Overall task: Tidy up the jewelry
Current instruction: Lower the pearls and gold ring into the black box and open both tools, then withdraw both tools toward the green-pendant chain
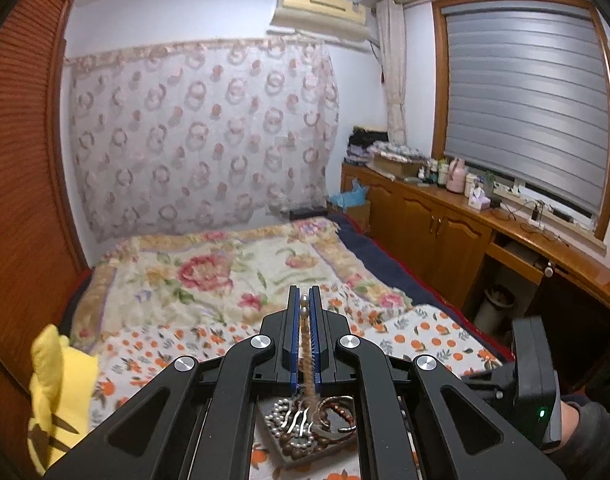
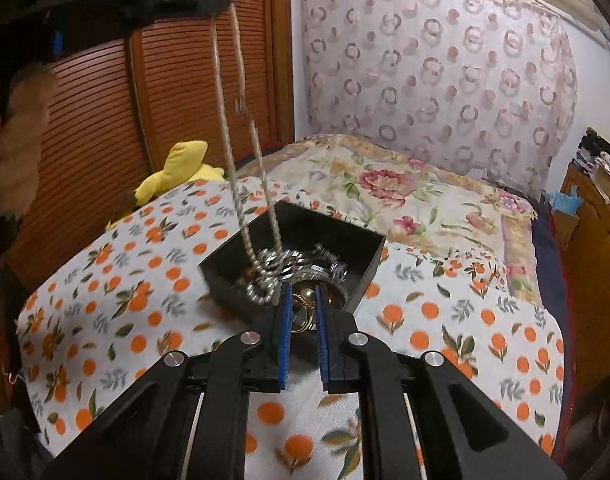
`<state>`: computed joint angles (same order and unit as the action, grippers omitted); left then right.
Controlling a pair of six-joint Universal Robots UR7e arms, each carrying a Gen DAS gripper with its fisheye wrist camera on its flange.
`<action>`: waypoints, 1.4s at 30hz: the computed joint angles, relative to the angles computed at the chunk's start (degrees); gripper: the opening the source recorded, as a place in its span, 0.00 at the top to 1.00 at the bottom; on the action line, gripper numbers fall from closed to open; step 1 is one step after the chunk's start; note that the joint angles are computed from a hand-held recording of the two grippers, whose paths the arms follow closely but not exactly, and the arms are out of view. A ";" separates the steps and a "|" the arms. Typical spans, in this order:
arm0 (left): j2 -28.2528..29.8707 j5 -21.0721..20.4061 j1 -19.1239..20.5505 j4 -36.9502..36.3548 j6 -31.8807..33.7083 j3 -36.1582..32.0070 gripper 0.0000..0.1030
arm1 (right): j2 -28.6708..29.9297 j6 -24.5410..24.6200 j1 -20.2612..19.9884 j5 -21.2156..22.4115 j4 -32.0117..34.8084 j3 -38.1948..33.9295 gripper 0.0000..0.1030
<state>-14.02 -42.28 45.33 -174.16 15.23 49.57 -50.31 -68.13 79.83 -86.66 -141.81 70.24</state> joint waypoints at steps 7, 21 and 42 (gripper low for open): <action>2.29 -2.39 3.79 9.03 -5.79 -3.24 0.96 | 5.92 2.13 0.74 -0.93 1.55 -7.29 0.87; -0.67 -0.96 4.80 7.17 -8.54 5.71 0.81 | 8.48 3.61 1.09 -2.81 1.11 -9.12 0.86; -9.66 1.35 3.93 1.56 -17.13 30.20 0.36 | -2.71 -2.93 -0.87 -4.88 0.55 10.38 0.75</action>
